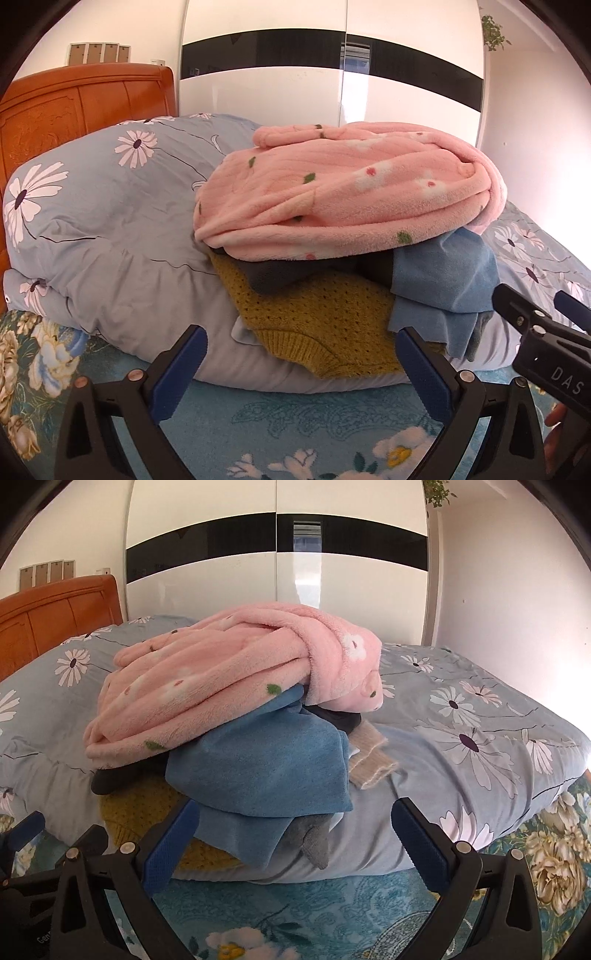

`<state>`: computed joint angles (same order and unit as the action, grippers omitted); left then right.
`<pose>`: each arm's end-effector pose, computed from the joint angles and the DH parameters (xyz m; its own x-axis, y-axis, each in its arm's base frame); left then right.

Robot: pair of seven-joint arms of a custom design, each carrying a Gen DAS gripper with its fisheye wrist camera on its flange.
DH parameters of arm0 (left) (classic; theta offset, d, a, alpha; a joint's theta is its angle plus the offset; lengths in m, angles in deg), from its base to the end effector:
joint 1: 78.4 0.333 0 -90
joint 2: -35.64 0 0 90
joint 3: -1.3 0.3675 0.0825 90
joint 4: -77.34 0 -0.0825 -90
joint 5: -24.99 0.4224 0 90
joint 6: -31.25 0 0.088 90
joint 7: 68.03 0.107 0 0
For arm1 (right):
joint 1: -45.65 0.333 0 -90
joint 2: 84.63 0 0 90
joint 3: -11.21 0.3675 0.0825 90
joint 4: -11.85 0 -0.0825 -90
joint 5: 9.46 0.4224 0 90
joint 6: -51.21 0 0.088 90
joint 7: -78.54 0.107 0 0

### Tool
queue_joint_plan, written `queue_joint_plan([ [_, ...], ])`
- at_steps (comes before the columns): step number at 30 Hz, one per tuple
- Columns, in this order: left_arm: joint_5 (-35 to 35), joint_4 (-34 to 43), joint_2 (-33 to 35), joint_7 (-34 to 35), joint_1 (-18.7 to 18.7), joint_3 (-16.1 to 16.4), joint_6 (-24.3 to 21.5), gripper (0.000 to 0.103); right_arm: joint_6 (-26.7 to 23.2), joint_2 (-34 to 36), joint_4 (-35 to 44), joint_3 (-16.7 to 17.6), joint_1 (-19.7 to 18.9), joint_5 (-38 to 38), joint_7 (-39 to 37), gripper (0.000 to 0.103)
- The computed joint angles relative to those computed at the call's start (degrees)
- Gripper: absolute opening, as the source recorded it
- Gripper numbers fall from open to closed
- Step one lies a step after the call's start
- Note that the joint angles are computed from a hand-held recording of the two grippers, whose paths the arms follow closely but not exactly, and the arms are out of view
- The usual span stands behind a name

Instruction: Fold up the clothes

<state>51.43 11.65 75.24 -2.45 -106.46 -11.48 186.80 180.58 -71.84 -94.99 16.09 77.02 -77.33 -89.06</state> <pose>0.6877 -0.5201 0.5382 -0.4912 -0.8705 0.0303 -0.5416 0.2780 -0.7933 0.5676 0.3805 0.4600 -0.4121 -0.9110 -0.0124 -0.5241 0.2482 -0.8147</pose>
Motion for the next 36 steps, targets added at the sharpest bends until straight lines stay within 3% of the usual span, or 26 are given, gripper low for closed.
queue_joint_plan([
  [9, 2.80, -1.52, -0.13, -3.68, -1.07, 2.16, 2.09, 0.103, -3.11, 2.08, 1.92, 0.21, 1.10, -0.80, 1.51, 0.103],
  [12, -0.29, -2.53, 0.03, 0.26, 2.61, -1.80, 3.48, 0.103, -5.24, 4.91, 5.43, -0.19, 2.53, -0.06, 0.99, 0.103],
  [15, -0.97, -3.98, -0.40, 0.59, 3.27, -1.99, 6.12, 0.103, -7.74, 5.98, 6.96, -0.57, 4.33, -0.17, 2.15, 0.103],
  [18, 0.67, -4.34, -0.71, -1.10, 2.02, 0.17, 7.68, 0.103, -10.02, 7.11, 8.39, -0.91, 5.78, -0.47, 2.41, 0.103],
  [24, -3.59, -4.38, 0.16, 5.36, 5.75, -5.62, 6.42, 0.103, -13.27, 9.13, 10.93, -1.34, 7.83, 0.02, 1.17, 0.103],
  [36, -7.03, -3.98, 0.60, 7.33, 5.80, -5.22, 5.38, 0.103, -18.69, 12.14, 15.55, -1.32, 11.21, 3.34, 1.39, 0.103],
])
